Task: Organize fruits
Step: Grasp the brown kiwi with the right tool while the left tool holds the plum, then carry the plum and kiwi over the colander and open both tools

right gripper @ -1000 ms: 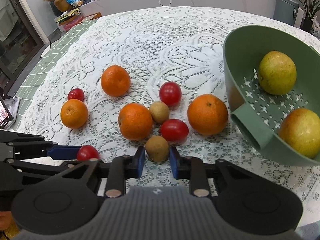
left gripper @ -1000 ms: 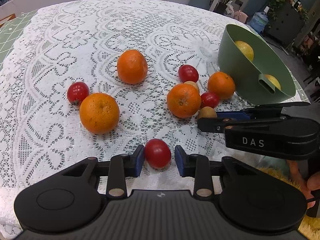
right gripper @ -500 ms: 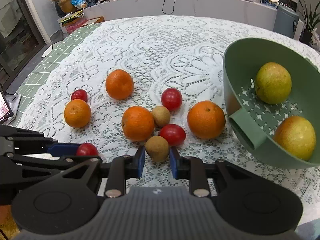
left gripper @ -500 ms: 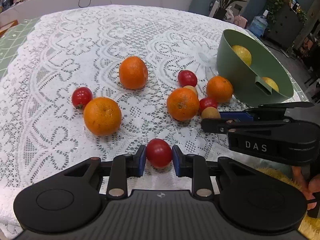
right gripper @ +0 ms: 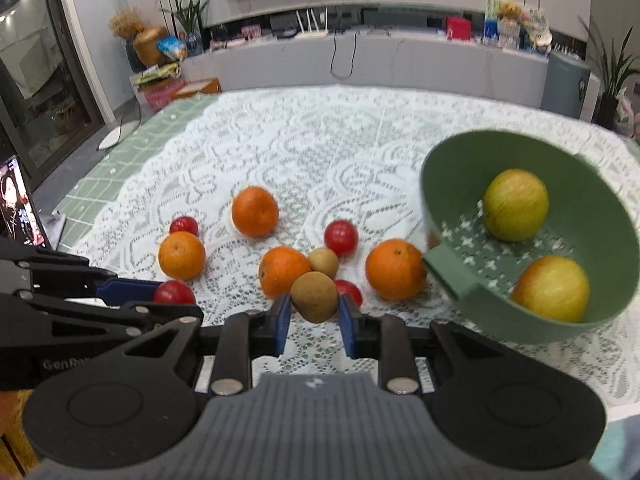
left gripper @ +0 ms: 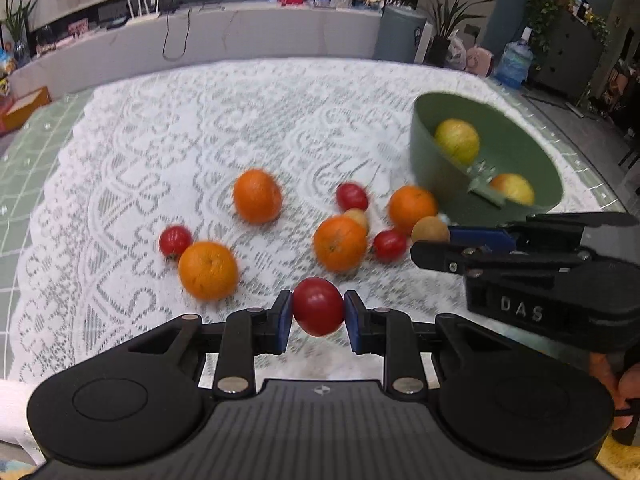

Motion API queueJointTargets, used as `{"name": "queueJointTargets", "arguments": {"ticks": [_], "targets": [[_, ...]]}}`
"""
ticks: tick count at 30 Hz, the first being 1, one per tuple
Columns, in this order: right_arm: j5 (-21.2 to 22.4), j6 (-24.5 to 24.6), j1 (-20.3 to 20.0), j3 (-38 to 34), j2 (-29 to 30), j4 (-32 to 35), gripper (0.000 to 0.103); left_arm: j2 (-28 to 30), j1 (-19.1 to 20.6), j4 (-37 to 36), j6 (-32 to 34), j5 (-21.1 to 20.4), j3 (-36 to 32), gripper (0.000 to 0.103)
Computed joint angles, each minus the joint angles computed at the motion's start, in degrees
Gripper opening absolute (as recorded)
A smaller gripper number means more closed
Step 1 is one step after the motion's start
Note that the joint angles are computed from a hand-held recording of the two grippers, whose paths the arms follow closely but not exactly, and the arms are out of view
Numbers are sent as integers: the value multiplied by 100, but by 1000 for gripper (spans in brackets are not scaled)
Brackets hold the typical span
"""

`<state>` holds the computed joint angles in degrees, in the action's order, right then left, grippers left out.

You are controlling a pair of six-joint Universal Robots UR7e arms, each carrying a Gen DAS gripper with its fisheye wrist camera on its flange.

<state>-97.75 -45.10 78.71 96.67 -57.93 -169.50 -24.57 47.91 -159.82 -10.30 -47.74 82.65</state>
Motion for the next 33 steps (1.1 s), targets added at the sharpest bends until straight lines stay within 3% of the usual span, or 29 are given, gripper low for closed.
{"name": "queueJointTargets", "arguments": {"ticks": [8, 15, 23, 33], "targets": [[287, -311, -76, 395, -372, -897, 23, 245, -214, -422, 491, -23, -397, 30], [-76, -608, -110, 236, -380, -1781, 23, 685, -286, -341, 1077, -355, -1217, 30], [-646, -345, -179, -698, -109, -1183, 23, 1440, -279, 336, 1664, -733, -2573, 30], [-1241, -100, -137, -1487, 261, 74, 23, 2124, -120, 1545, 1742, -711, -3880, 30]]}}
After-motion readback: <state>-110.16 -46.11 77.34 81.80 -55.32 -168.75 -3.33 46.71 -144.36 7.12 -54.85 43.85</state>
